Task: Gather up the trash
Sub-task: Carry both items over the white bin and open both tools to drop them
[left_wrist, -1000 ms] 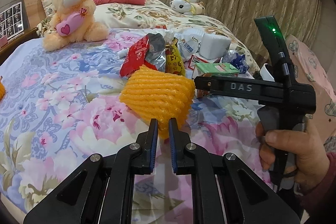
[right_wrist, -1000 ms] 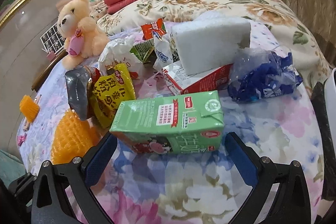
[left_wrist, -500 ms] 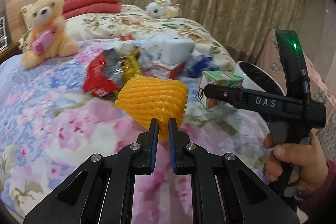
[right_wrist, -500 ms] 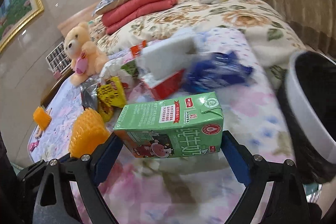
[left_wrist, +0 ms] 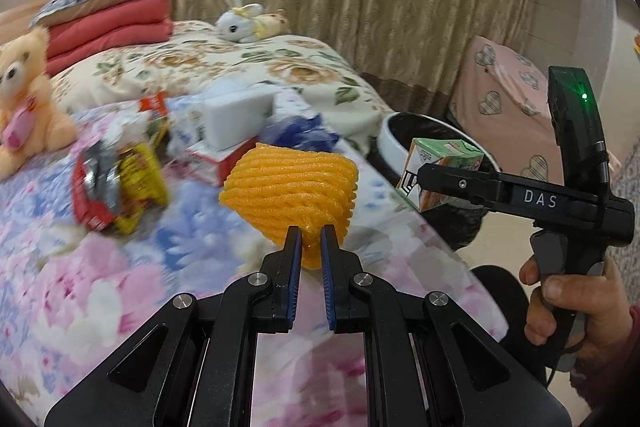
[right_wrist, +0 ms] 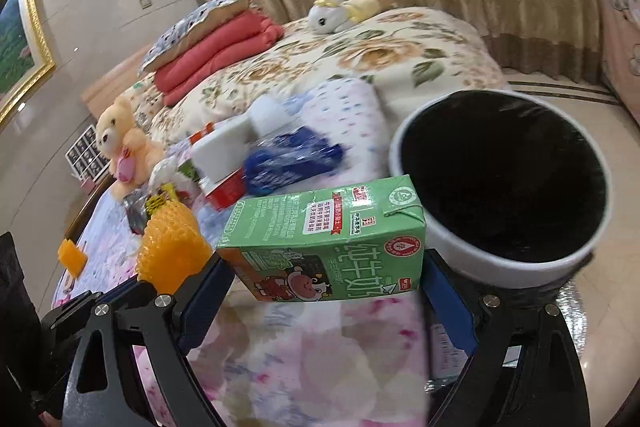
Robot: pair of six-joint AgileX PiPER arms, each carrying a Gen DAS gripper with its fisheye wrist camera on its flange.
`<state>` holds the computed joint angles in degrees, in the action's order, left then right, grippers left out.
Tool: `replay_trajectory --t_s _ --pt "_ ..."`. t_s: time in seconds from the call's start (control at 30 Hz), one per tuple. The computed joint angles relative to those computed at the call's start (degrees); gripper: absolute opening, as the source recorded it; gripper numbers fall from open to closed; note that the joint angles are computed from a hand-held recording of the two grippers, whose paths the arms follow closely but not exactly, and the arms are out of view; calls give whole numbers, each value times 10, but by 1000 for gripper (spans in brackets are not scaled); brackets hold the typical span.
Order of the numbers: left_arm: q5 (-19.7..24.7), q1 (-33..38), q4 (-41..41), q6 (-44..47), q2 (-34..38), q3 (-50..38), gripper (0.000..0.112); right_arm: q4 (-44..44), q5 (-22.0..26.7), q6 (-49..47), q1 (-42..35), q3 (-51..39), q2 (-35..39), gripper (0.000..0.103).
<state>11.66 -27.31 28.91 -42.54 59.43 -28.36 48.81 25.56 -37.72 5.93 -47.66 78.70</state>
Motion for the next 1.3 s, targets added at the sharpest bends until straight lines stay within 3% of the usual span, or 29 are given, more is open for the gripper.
replay_trajectory --t_s 0.4,0.73,1.03,1.3 --pt "-15 -68 63 -66 125 -107 9 36 56 -76 -142 -21 1 93" --pt "-6 -98 48 -32 222 -217 9 58 98 -108 -208 -69 59 93" --pt "5 -114 -17 44 287 -291 9 53 125 -110 -233 -114 104 93" --pt "17 -107 -128 153 331 -336 9 43 139 -103 -242 -142 134 93"
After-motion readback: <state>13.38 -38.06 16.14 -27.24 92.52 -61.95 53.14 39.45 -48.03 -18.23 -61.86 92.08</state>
